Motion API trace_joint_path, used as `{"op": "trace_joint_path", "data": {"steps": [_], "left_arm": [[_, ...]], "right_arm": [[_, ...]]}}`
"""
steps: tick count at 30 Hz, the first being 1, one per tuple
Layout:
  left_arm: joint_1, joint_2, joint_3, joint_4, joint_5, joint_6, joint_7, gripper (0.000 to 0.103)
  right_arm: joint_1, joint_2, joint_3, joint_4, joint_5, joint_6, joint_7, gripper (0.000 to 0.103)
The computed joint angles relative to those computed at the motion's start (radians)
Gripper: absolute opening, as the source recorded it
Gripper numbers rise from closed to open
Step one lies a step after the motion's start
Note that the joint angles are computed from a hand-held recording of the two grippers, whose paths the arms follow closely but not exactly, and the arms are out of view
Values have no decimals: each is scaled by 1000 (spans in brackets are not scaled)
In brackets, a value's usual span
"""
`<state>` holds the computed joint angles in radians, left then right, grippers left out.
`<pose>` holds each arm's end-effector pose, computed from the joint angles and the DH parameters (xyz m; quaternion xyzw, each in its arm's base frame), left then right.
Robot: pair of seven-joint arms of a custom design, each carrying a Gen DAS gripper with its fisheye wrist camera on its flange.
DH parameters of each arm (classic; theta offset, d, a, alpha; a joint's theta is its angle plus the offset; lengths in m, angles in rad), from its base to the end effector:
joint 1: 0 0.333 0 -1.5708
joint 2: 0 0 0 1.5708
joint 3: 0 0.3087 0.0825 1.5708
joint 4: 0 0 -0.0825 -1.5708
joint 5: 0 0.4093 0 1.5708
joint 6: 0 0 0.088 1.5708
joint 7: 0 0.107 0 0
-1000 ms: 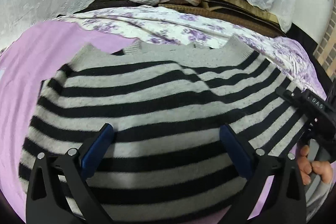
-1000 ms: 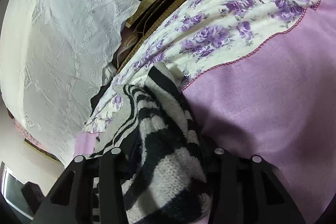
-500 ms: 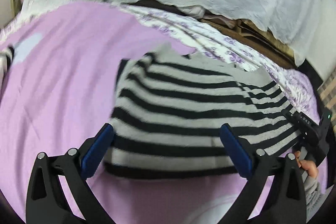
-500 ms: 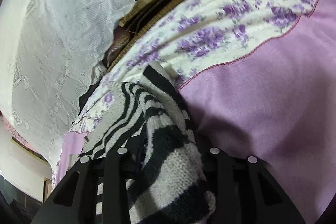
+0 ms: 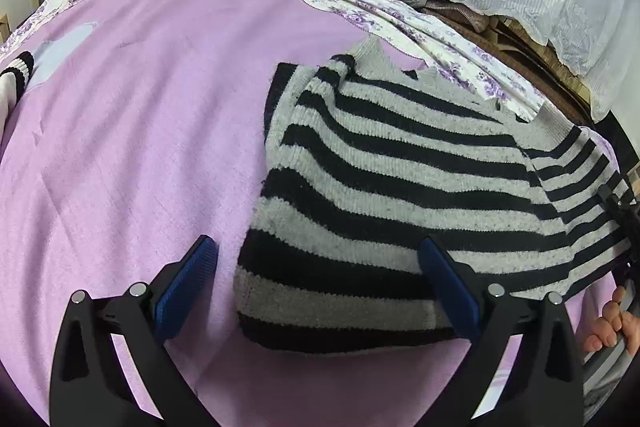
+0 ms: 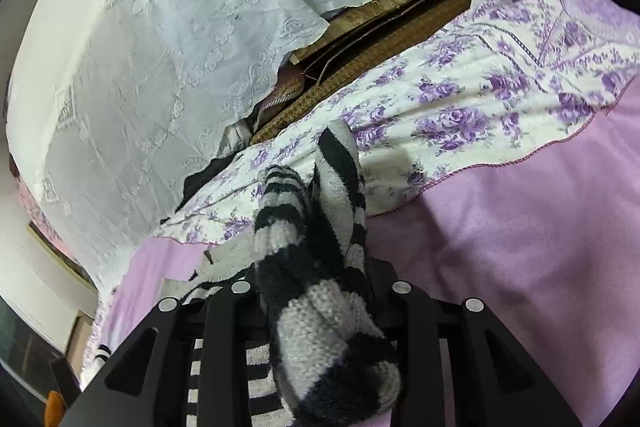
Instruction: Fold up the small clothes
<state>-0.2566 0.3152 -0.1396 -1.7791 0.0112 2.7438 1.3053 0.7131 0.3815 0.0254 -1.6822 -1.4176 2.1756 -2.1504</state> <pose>0.6532 -0.2636 0.4377 -0.6290 0.7081 -0.2948 0.1267 0.5484 0.4459 0.3994 -0.2401 0.7975 -0.3248 0.4482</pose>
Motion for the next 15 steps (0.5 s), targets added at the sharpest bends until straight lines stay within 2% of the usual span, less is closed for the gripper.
{"op": "trace_joint_path", "data": {"steps": [3,7,9,10,11,12,14,15], "left_arm": [[-11,-20,11,-23,26,31,-18,99],[-10,-73,3,-88,37,140,5,99],[-35,-85,26,-102,89,165,-23,99],[-40,-82,28,-97,102,161,-30,99],[-26,-72,8,-80,75,147,-3,99],[4,-50,-35,-45,3,118,59,99],[24,-16,-77,23,-91,64,117,98],[42,16,-119,86,-157,14,187,98]], "right_arm": [[0,3,2,9,12,4,-7,31],[5,1,-1,14,-14,28,19,30],[8,6,-2,28,-36,42,24,30],[11,12,-1,41,-41,46,18,30],[13,21,-1,56,-38,48,2,30],[16,31,-1,74,-31,46,-22,30],[27,51,-5,106,-16,35,-59,30],[32,51,-11,108,-17,38,-54,30]]}}
